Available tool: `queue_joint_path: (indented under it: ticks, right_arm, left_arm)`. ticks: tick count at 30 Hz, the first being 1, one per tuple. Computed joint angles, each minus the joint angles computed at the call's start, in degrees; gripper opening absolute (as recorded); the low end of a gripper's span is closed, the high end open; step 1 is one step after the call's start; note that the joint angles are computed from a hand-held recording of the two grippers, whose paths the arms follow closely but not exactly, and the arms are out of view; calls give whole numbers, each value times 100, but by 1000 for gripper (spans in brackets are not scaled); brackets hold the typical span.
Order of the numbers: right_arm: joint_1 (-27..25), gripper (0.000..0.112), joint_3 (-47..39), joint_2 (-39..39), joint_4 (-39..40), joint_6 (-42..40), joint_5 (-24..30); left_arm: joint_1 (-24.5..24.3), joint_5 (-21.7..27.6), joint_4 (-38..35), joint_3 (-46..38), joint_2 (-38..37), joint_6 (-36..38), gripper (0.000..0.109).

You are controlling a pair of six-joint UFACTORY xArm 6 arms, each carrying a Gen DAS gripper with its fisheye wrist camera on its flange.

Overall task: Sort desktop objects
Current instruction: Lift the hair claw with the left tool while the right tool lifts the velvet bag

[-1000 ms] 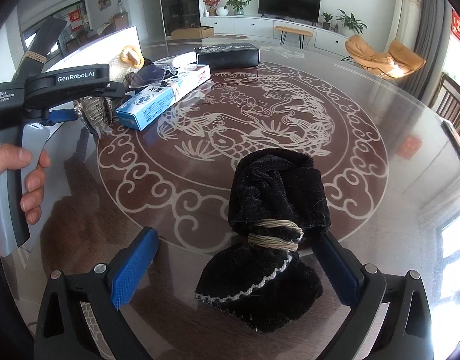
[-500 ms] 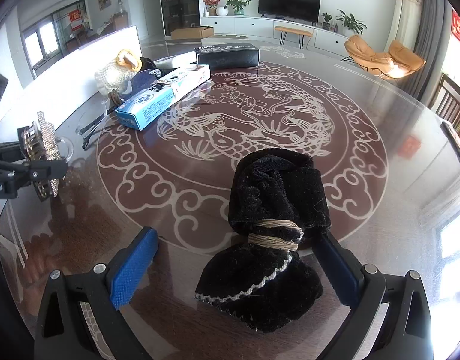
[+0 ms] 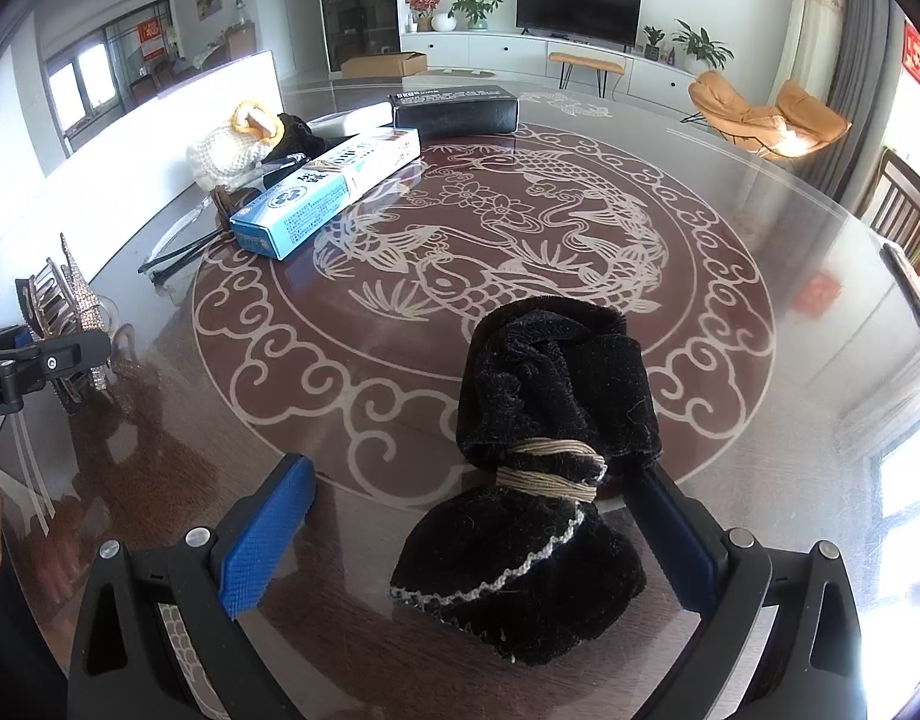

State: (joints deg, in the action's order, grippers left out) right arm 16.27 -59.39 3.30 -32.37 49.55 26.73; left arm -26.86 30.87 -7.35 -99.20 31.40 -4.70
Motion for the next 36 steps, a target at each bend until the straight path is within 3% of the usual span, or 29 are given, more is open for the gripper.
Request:
queue_joint_path:
  ticks: [3, 6, 10, 15, 17, 19, 20, 26, 28, 30, 31, 36]
  right_arm:
    - [0, 102, 0, 0, 0, 0, 0]
    - [-1, 102, -1, 2, 0, -1, -2]
    - [-1, 102, -1, 2, 0, -1, -2]
    - [-2, 103, 0, 2, 2, -5, -6]
    - [-2, 103, 0, 2, 2, -5, -6]
    - [-1, 103, 0, 2, -2, -2, -5]
    - [-2, 103, -1, 2, 1, -6, -4]
    - [-11, 103, 4, 4, 37, -30, -37]
    - [-120, 102, 261, -129, 364, -269, -576]
    - [-239, 102, 696, -350, 1379, -1061, -1380]
    - [-251, 102, 793, -423, 1854, -1404, -1474]
    - [-306, 90, 548, -396, 2697, -2008, -914]
  left_arm:
    - [93, -323, 107, 319, -211, -459, 85]
    - [134, -498, -218, 518, -329, -446, 86]
    - [55, -243, -475, 223, -131, -47, 86]
    - [-173, 361, 797, -795, 583, -809, 86]
    - [-223, 271, 1140, -826, 648, -1011, 86]
    - [-217, -60, 742, -539, 514, -658, 77]
    - [-202, -145, 355, -450, 458, -325, 63]
    - [-274, -853, -1370, 296, -57, 1255, 62]
    - [-338, -958, -1503, 441, -166, 1479, 62]
    - [-389, -1032, -1503, 496, -206, 1571, 62]
    - [-408, -1049, -1521, 488, -200, 1616, 62]
    - [-427, -1025, -1582, 426, -144, 1676, 62]
